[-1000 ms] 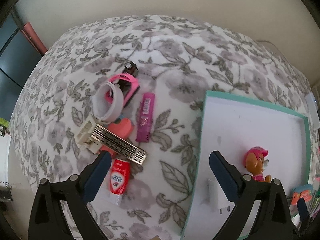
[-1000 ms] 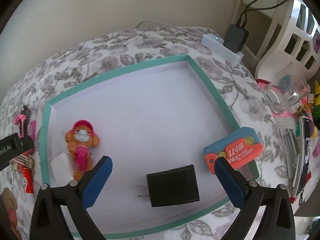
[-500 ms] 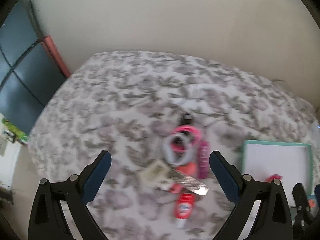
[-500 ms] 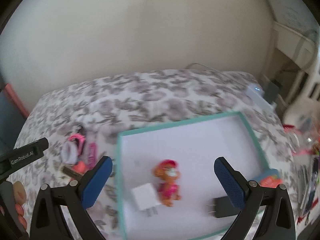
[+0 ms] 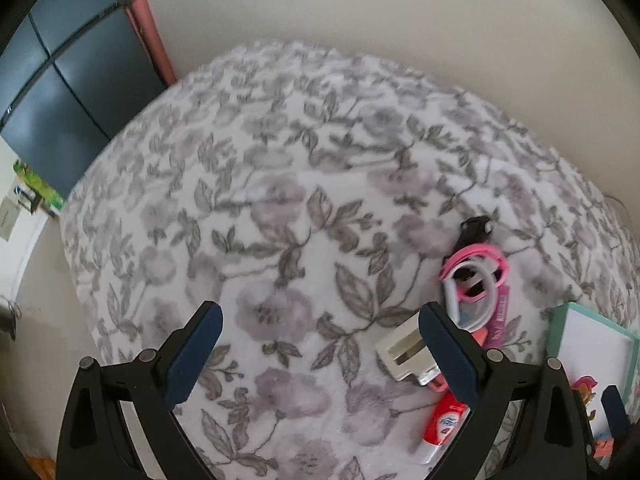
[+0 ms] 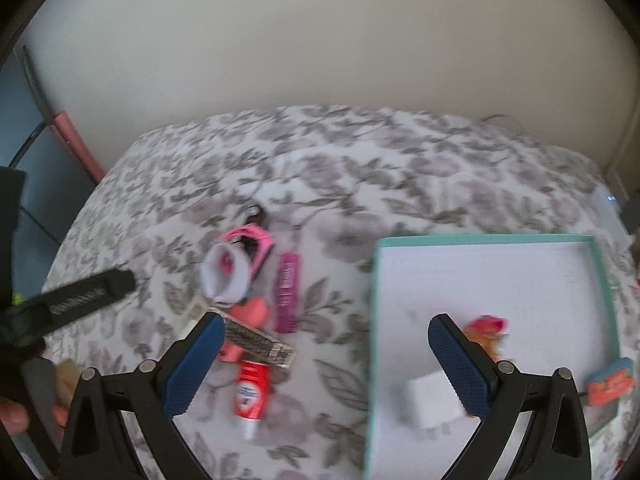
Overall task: Organize rigid objects
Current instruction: 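Move the left tool to the cream frame piece while the right tool approaches the gold bar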
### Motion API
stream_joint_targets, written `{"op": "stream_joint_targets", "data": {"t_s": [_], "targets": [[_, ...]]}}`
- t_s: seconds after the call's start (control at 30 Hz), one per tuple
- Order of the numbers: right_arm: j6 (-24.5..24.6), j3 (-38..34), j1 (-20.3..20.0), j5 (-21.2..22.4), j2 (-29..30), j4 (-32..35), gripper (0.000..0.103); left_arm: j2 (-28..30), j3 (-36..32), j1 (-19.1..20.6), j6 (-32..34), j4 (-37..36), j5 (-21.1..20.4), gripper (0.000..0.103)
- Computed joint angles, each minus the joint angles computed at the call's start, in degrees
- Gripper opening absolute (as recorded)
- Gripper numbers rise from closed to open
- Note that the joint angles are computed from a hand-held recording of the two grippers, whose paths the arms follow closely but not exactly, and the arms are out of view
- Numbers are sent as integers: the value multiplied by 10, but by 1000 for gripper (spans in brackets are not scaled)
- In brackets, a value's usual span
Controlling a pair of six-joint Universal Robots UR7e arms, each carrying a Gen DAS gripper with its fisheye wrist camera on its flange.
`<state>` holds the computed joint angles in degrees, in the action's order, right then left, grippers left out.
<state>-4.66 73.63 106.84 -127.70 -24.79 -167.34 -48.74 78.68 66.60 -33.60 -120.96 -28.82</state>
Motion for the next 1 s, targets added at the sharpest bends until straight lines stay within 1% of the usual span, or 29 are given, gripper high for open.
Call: {"op": "stream_joint_targets", "data": {"t_s": [0.1,0.2,0.33,0.47,0.6,0.8,0.87,1.0], "targets": [[39,-17,-7,38,9,42,103,5,-11,11,-22,21,-19,99],[71,-33,-14,62,19,73,103,5,-17,21,-44,34,-35,99],[101,-49,-22,74,33,94,103,5,-25,32,-88,60,-34,99],[131,-60,-31,102,44,103,103,8,-32,43,-123,83,-35,99],[142,-76,-33,113,58,117,103,13,-40,55,-150,102,-51,99],[158,-95,-36,117,73,128,103,8,-36,67,-164,88,-82,99],[167,-97,-38,119,75,124,103,3,-30,70,-166,79,-83,99],[170,-100,-37,125,78,123,101,-1,-27,74,-159,68,-81,99]]}}
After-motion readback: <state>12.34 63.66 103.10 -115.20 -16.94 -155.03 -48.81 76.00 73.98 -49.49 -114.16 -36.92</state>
